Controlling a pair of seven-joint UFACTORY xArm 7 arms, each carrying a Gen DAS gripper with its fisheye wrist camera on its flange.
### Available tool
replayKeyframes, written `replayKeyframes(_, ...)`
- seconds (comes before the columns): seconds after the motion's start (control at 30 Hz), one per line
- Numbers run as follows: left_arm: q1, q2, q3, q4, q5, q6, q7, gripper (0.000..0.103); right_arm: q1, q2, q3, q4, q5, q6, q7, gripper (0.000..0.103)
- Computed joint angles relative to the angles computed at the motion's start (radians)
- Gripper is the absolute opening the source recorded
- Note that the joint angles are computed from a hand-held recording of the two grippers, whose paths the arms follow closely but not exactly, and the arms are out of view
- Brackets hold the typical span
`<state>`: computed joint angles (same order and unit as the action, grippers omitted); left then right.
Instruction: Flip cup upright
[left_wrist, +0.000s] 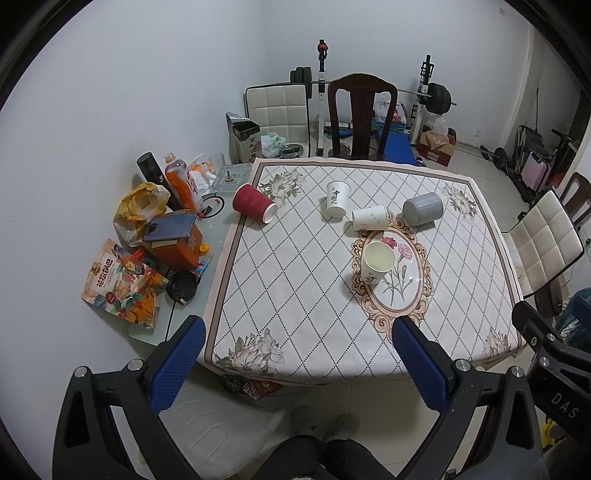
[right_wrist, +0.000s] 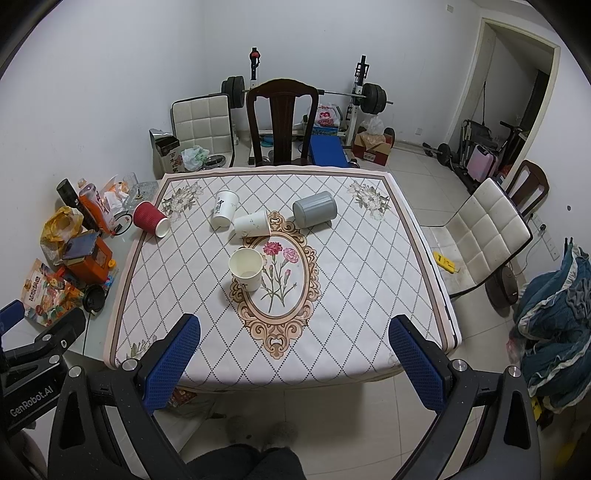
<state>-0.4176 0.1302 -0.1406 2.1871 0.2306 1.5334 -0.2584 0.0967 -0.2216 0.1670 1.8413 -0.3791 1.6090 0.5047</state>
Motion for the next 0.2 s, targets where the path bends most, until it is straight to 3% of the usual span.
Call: replayKeyframes(0.2,-0.004,0.029,0.005,0.045,0.003,0.019,0.002,0.103,0.002,-0.005,0.003,-0.009,0.0,-0.001,0.007,0.103)
